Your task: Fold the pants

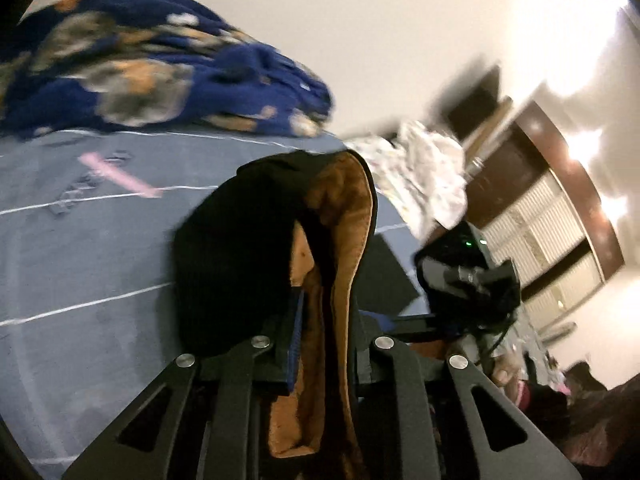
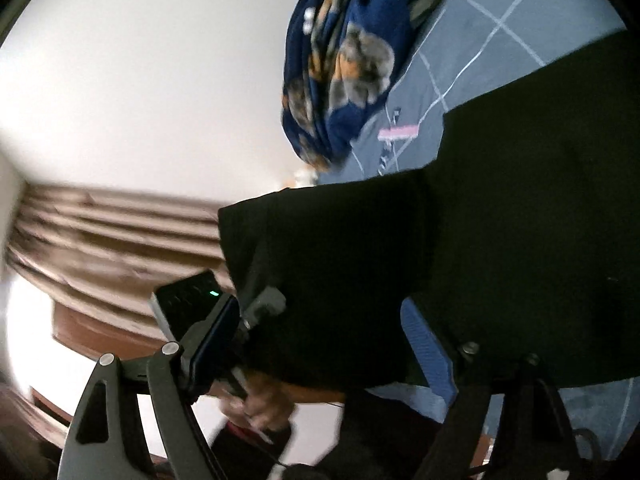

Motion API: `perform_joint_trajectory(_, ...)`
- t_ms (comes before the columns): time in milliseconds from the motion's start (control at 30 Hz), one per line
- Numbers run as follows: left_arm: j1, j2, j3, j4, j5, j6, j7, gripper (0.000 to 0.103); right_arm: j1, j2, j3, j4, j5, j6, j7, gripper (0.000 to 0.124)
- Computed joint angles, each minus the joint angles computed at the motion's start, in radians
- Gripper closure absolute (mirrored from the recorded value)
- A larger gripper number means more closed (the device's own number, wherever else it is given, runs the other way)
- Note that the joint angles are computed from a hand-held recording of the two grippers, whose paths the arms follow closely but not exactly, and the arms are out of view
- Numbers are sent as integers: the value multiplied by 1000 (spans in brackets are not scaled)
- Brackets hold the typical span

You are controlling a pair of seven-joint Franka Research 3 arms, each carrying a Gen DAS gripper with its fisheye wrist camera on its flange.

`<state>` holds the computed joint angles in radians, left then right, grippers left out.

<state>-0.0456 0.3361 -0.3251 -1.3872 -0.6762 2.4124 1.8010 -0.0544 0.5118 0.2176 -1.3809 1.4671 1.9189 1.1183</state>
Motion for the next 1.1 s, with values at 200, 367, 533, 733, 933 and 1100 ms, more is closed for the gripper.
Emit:
perform_joint_trajectory(200,-84,237,-43,300,96,-74,-69,95,-71,30,7,-24,131,-35,34,31)
perform_joint_trajectory(367,-140,360,-50,467,226,-170,-128,95,-98,77,10,-6,164,-44,85,28)
perform_joint_trajectory(533,-58,308,-114,336,112,-140,-51,94,-115,127,26,38,136,-67,120,28)
perform_joint_trajectory(733,-33,309,-139,378,15,-199,92,86,-109,182,61,102,94,-86,175,24)
perform_joint_trajectory(933,-23,134,-59,161,49,-52,97,77,-85,168,42,127,-7,-53,198,24)
perform_joint_trajectory(1100,22,-51,-12,-144,-22,100,34,67,-4,136,-15,184,-259,-19,187,24)
